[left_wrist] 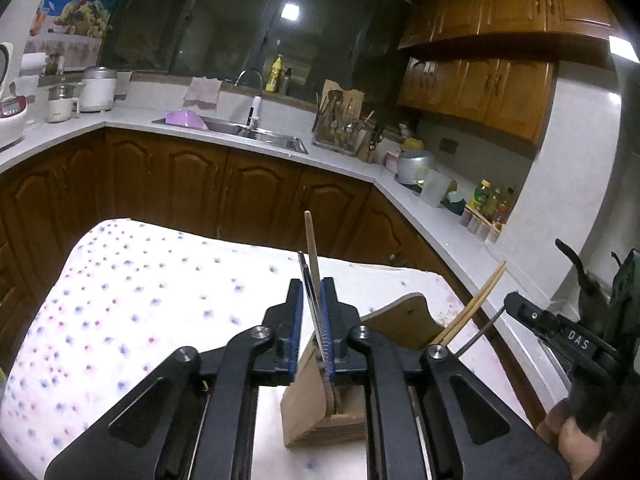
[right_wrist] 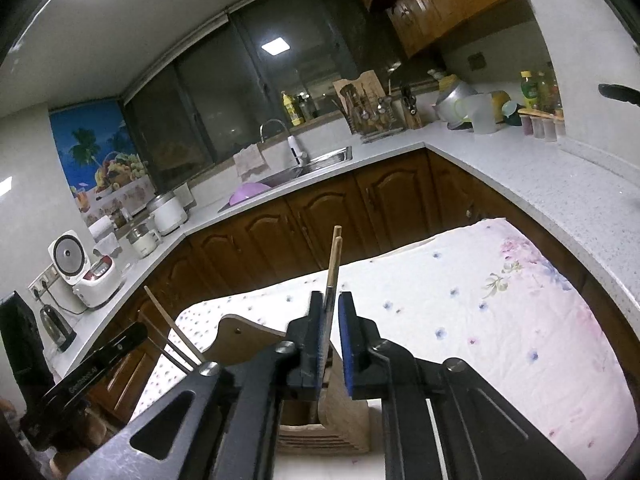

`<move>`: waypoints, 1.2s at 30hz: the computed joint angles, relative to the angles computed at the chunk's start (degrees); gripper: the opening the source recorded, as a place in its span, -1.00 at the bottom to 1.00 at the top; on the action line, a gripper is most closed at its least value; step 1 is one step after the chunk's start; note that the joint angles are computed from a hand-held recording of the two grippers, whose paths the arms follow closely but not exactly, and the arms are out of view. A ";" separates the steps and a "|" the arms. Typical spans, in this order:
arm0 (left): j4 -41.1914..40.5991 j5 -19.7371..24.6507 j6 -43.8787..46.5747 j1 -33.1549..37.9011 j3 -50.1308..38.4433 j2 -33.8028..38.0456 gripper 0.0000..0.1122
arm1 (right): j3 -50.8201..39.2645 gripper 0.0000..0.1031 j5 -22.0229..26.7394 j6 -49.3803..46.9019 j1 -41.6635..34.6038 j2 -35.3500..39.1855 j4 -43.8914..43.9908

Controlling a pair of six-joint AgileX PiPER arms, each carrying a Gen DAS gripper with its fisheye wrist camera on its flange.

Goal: Organize utensils
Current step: 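Lower the chopsticks into the holder and open both tools, then move both open tools back above the remaining utensils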

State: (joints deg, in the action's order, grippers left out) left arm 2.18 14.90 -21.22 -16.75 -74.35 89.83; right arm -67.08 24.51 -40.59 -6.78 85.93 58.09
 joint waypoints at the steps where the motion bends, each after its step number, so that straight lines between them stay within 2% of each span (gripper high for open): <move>1: -0.09 0.19 0.29 0.12 0.11 -0.20 -0.65 | -0.02 -0.41 0.84 -0.56 -0.46 -0.08 0.82; 2: -0.12 0.05 0.42 0.11 0.53 -0.64 -0.44 | 0.16 -0.12 1.10 -0.85 -0.69 -0.32 1.27; 3: 0.32 -0.42 -0.08 0.04 1.35 -1.38 -0.24 | 0.36 0.00 1.23 -1.66 -0.93 -0.50 2.09; 5: 3.08 -0.83 -2.92 -0.15 2.58 -2.58 -0.05 | 1.19 0.06 0.82 -2.29 -1.10 -1.59 2.69; 7: 3.47 -0.70 -3.35 -0.17 3.66 -3.82 0.11 | 1.66 0.22 1.97 -2.82 -1.76 -2.39 3.64; 9: 4.67 -0.33 -4.58 -0.13 4.85 -5.27 0.33 | 2.24 0.49 2.62 -3.80 -2.31 -3.12 4.71; 12: 8.80 -0.48 -8.26 -0.44 8.21 -8.60 0.44 | 4.46 0.65 4.08 -7.86 -3.62 -5.19 8.46; 14: 12.58 0.24 -11.72 -0.85 9.91 -10.29 0.54 | 6.11 0.67 5.31 -8.92 -4.38 -6.78 9.06; 18: 10.19 1.42 -8.99 -0.78 13.91 -14.12 0.56 | 9.58 0.67 7.84 -10.34 -5.78 -10.15 9.89; 23: 15.12 4.46 -13.71 -3.17 19.80 -19.49 0.56 | 14.84 0.67 9.40 -10.22 -6.63 -16.18 7.76; 27: 14.64 5.63 -13.19 -4.90 24.39 -23.98 0.56 | 18.24 0.67 11.58 -9.50 -7.94 -20.45 5.16; 30: 19.24 7.24 -18.07 -7.57 28.13 -28.07 0.56 | 20.79 0.67 14.03 -9.08 -9.59 -23.98 2.91; 36: 17.68 9.73 -18.87 -9.67 33.66 -33.45 0.56 | 25.59 0.67 18.41 -9.04 -13.65 -30.42 0.39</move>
State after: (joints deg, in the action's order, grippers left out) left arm 19.86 24.63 -40.08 -26.42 -40.69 56.37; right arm -41.49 42.92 -49.63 -20.43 55.51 58.47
